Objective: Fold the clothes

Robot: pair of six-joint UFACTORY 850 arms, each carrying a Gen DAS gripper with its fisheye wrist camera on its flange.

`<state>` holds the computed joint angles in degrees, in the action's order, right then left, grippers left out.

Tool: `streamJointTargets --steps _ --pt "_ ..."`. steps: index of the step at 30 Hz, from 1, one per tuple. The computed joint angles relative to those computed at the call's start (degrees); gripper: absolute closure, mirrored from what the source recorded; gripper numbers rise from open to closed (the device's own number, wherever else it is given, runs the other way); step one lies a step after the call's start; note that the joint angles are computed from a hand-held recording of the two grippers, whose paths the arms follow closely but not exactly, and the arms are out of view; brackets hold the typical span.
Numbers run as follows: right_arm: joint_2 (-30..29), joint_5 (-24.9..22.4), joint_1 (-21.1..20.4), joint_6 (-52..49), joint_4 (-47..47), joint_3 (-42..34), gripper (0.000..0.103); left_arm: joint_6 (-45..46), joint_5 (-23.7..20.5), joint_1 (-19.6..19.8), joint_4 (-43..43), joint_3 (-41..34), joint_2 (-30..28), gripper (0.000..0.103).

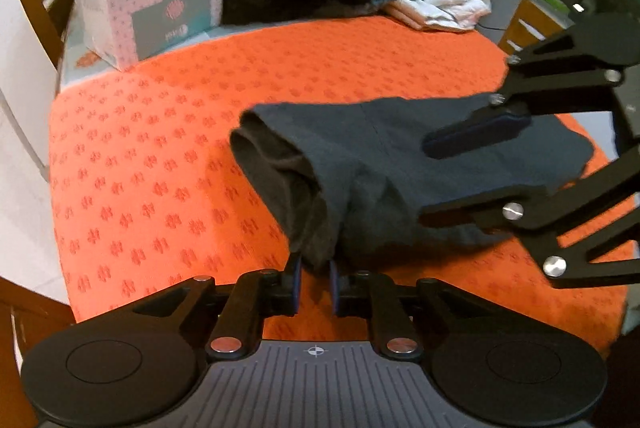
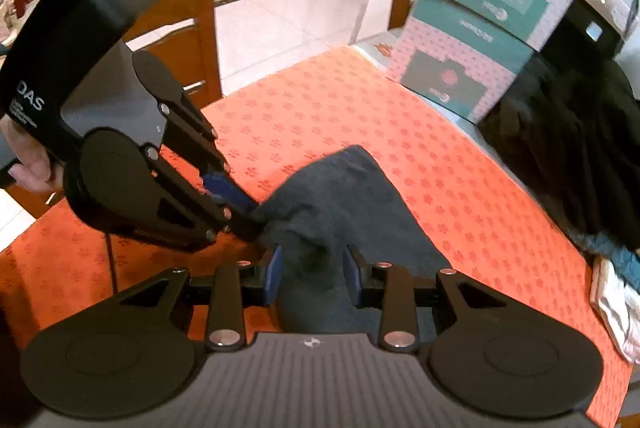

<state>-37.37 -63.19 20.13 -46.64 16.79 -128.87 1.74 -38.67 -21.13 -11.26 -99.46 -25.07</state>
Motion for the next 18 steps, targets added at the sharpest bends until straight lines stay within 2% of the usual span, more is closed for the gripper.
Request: streamJointTargets --steps 2,5,6,8,12,15,18 --pt "-0.75 -0.95 -0.25 1.94 -0.70 -1.18 0.065 3.15 1.00 0.55 -2.30 0.31 0.00 0.087" --pt "-2.30 -3.41 -0.65 5.35 -2.06 -3.31 0.065 11.74 3.07 1.58 -8.10 1.88 0.97 0.093" --pt "-2.61 -4.16 -0.75 6.11 -2.60 -3.52 0.065 15.15 3.46 2.03 -10.67 2.36 1.30 0.099" --pt "-2.36 -4.56 -1.05 7.23 -3.59 -2.29 0.065 21.64 2.64 3.34 -16.42 2.41 1.49 0.099" --pt "-1.24 -4.50 -1.87 9.08 -4.02 0.97 0.065 33.36 -2.78 5.85 -24.23 0.25 0.55 0.100" --pt "-0.83 -4.23 -2.14 10.30 -4.82 2.37 0.065 39.01 -7.42 6.87 -25.56 -1.78 -0.54 0.100" --pt "-0.54 -4.12 -2.34 10.84 -5.16 3.24 0.065 40.33 -11.59 7.26 -23.07 -3.74 -2.08 0.100"
